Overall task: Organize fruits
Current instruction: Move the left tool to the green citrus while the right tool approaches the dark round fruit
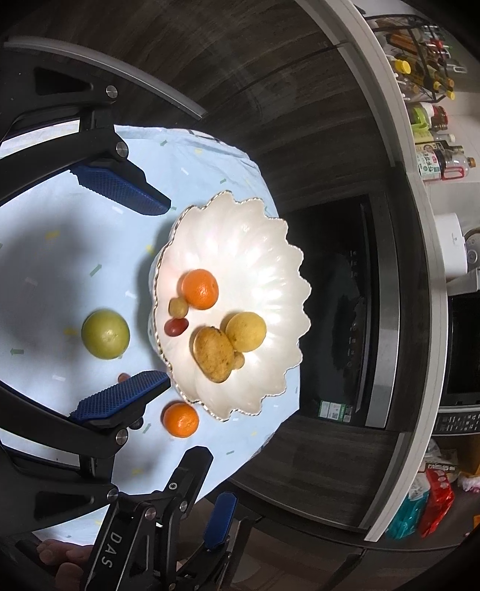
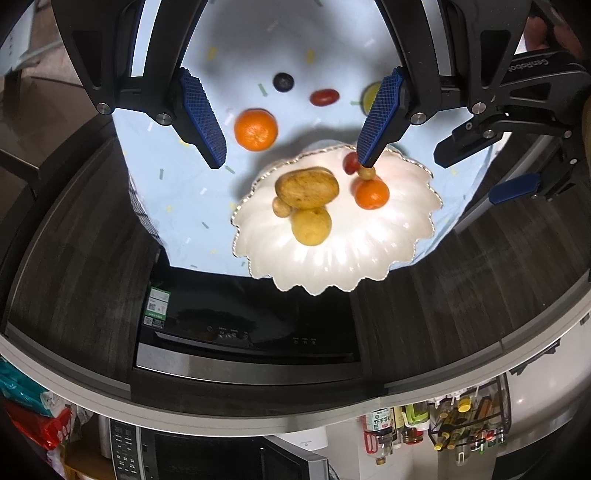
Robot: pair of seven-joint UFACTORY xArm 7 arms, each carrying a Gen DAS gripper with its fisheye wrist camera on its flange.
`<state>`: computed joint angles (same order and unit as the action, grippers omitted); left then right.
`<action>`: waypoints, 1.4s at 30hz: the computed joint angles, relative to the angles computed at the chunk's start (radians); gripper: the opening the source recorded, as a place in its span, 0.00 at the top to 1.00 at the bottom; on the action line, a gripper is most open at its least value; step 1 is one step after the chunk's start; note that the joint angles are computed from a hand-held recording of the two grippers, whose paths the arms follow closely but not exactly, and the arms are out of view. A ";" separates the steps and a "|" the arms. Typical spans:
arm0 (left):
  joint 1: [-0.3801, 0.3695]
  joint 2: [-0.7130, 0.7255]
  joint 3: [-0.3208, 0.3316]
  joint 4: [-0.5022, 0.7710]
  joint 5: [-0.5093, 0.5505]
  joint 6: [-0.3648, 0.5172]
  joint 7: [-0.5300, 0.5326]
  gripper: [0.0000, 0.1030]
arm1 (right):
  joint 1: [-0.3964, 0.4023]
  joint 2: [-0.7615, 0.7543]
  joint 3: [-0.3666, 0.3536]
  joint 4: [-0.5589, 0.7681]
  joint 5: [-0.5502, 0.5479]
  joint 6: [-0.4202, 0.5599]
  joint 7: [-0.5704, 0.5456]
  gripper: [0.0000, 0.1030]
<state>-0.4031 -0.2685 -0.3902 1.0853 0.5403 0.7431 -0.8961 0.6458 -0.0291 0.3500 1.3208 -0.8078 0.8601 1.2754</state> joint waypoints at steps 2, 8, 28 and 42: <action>-0.002 0.002 -0.005 -0.001 0.006 0.002 -0.006 0.16 | -0.002 -0.009 -0.001 -0.015 0.007 -0.003 -0.002 0.28; -0.011 0.010 -0.015 -0.005 0.023 0.005 -0.028 0.16 | -0.014 -0.033 0.005 -0.061 0.017 -0.012 -0.001 0.28; -0.063 0.052 -0.009 -0.030 0.057 -0.002 -0.083 0.16 | -0.055 -0.075 0.028 -0.173 0.066 -0.060 0.000 0.28; -0.069 0.071 -0.002 -0.064 0.102 -0.027 -0.120 0.17 | -0.037 -0.037 0.021 -0.192 0.025 -0.092 -0.022 0.28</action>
